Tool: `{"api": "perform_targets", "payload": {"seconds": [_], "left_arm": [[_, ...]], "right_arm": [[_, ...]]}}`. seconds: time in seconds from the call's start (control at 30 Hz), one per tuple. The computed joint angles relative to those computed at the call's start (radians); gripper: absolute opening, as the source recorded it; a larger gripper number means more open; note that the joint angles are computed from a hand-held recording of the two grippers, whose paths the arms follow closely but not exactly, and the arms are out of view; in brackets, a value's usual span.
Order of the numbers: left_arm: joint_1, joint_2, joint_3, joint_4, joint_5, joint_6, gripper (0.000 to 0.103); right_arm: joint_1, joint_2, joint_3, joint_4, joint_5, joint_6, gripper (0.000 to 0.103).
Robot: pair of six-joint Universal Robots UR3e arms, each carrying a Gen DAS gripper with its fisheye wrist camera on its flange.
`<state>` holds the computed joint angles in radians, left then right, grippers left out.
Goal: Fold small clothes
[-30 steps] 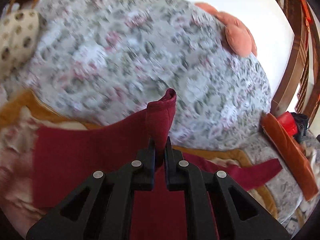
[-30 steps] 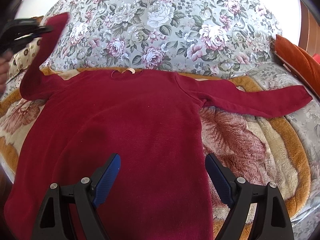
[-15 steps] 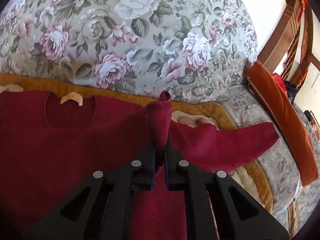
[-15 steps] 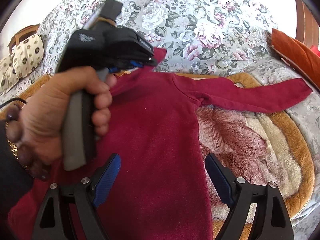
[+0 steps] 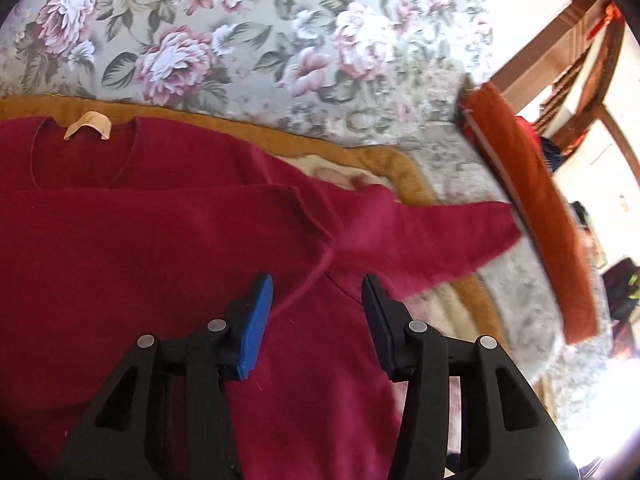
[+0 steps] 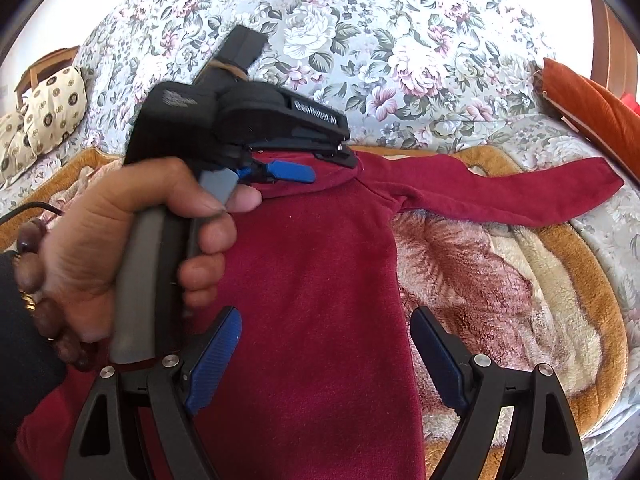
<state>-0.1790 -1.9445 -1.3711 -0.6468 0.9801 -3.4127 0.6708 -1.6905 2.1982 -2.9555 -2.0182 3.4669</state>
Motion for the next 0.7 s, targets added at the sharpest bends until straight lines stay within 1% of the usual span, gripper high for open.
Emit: {"api": "perform_targets", "payload": {"seconds": [0.03,0.07,0.13,0.17,0.23,0.3,0.37,0.4,0.47,0.5,0.53,0.57,0.63,0.7], "left_arm": [[0.015,0.033,-0.028,-0.005,-0.019,0.013,0.044],[0.044,0.104,-0.089,-0.009,-0.034,0.042,0.044],[0.116,0.23,-0.203,-0.016,-0.058,0.089,0.045],[0.166,0.309,-0.271,-0.021,-0.056,0.105,0.045],[0.297,0.478,-0.407,-0.031,-0.029,0.133,0.045],[0.472,0.64,-0.54,-0.048,-0.026,0.138,0.045],[0.647,0.745,-0.633,-0.112,-0.096,0.158,0.045],[0.685,0.762,-0.656,-0.127,-0.098,0.167,0.045],[0.699,0.733,-0.666,-0.199,-0.056,0.195,0.044],[0.683,0.709,-0.668,-0.205,-0.031,0.195,0.041],[0.671,0.708,-0.7,-0.161,-0.01,0.189,0.037],[0.66,0.723,-0.729,-0.107,0.008,0.178,0.036],[0.624,0.726,-0.711,-0.092,0.059,0.133,0.036],[0.607,0.72,-0.685,-0.051,0.079,0.108,0.037]], "right_arm": [[0.0,-0.001,0.0,0.003,-0.001,0.0,0.085],[0.013,0.008,-0.013,0.022,-0.032,0.031,0.085],[0.005,0.0,-0.007,0.025,-0.023,0.029,0.085],[0.002,-0.003,-0.005,0.025,-0.021,0.031,0.085],[-0.001,-0.007,0.0,0.022,-0.019,0.034,0.085],[0.002,-0.006,0.0,0.019,-0.027,0.036,0.085],[0.008,0.0,-0.009,0.023,-0.038,0.036,0.085],[0.012,0.005,-0.015,0.027,-0.044,0.035,0.085],[0.021,0.011,-0.025,0.038,-0.057,0.034,0.085],[0.022,0.011,-0.027,0.042,-0.058,0.034,0.085],[0.022,0.01,-0.029,0.05,-0.057,0.036,0.085],[0.017,0.007,-0.031,0.059,-0.051,0.038,0.085],[0.001,-0.005,-0.029,0.077,-0.027,0.035,0.085],[-0.006,-0.012,-0.025,0.081,-0.02,0.039,0.085]]}}
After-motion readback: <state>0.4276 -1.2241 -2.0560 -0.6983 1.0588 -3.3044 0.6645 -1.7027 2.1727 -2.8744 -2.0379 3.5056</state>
